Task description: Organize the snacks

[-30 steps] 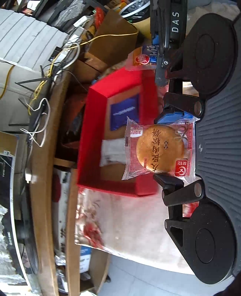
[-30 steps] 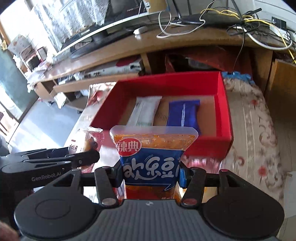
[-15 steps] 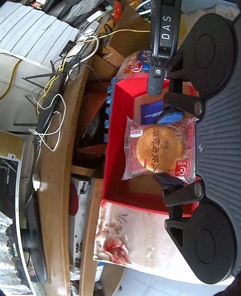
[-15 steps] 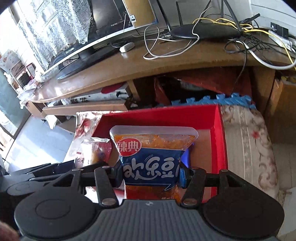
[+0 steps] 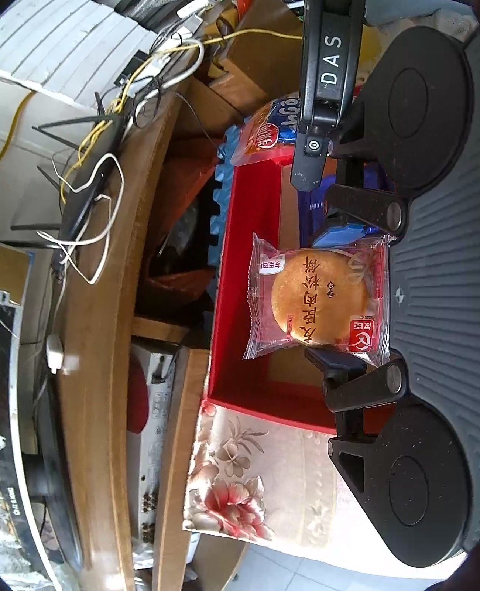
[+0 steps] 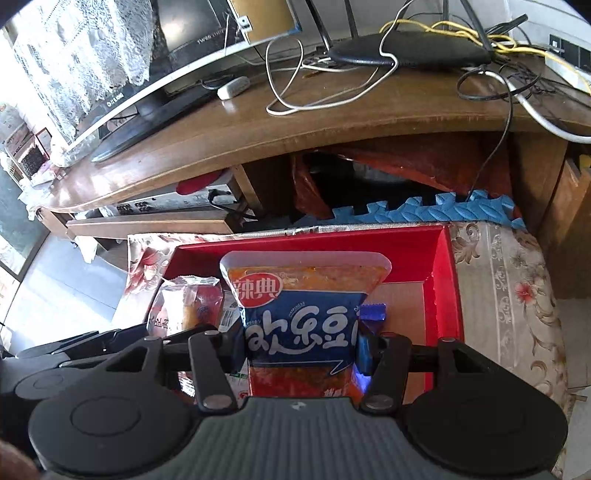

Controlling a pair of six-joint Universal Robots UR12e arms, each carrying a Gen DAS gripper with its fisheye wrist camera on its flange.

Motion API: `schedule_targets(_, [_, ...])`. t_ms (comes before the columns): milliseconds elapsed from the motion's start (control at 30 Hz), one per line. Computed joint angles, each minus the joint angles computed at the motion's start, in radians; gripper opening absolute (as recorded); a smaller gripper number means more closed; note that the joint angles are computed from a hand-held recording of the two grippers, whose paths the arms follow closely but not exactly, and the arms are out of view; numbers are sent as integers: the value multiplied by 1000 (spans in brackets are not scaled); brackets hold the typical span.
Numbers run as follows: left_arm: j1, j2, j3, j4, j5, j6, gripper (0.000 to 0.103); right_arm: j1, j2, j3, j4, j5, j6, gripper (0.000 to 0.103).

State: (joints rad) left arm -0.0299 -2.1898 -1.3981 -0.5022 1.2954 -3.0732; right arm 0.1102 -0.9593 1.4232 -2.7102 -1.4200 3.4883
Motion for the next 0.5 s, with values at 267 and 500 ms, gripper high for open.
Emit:
schedule_targets(267, [-3,-22,26,-31,29,-9,63,1,30,-34,35,-3,-3,54])
schedule_targets(500, [-7,-39,42,-59,51,-10,63,2,55,-60,64,-7,-6,54])
